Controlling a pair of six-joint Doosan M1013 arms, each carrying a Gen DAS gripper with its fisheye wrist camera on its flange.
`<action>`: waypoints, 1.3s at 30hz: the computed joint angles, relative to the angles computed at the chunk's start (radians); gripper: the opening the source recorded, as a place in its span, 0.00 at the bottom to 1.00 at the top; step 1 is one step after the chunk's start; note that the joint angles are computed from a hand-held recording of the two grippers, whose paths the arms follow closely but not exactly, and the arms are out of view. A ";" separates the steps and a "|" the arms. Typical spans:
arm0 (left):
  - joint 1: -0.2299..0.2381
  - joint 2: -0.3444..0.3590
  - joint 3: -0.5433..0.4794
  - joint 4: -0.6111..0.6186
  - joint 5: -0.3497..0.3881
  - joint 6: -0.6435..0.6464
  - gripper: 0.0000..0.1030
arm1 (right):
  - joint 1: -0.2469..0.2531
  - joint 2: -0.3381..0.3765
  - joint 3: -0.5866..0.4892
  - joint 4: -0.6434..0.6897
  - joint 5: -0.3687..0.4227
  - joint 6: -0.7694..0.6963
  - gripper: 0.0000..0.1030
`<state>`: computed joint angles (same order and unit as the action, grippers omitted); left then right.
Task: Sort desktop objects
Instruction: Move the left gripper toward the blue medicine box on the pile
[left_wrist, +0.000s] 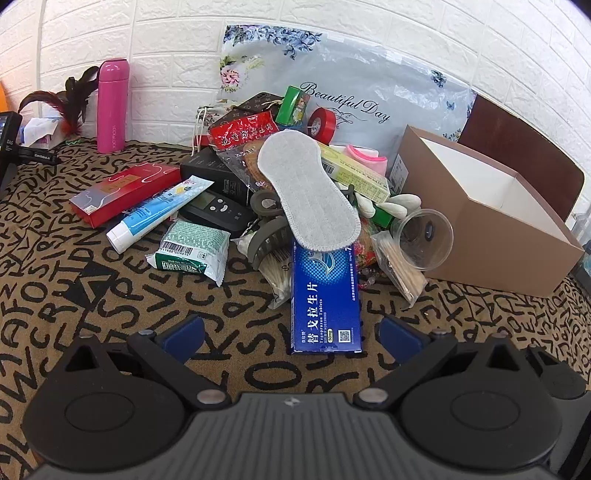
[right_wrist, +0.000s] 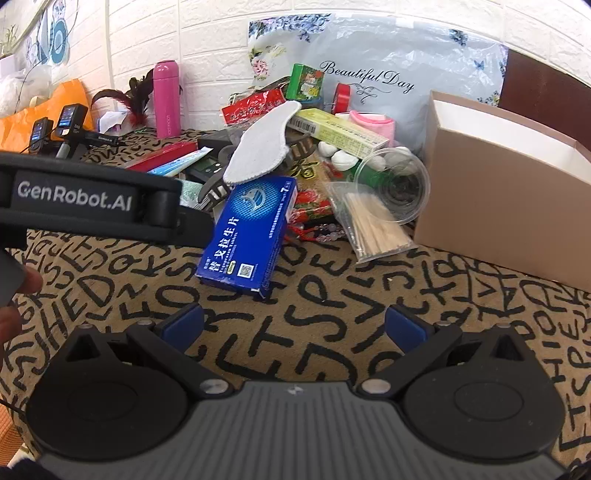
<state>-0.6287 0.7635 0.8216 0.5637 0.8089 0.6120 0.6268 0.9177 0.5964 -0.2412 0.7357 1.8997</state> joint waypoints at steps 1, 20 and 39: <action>0.000 0.002 -0.004 -0.004 0.002 0.004 1.00 | 0.000 0.001 0.000 0.004 0.000 -0.005 0.98; 0.007 0.020 -0.037 -0.051 0.030 0.043 1.00 | -0.004 0.022 -0.037 0.039 0.025 -0.027 0.98; 0.017 0.031 -0.048 -0.088 0.036 0.069 1.00 | -0.005 0.041 -0.068 0.064 0.048 -0.039 0.98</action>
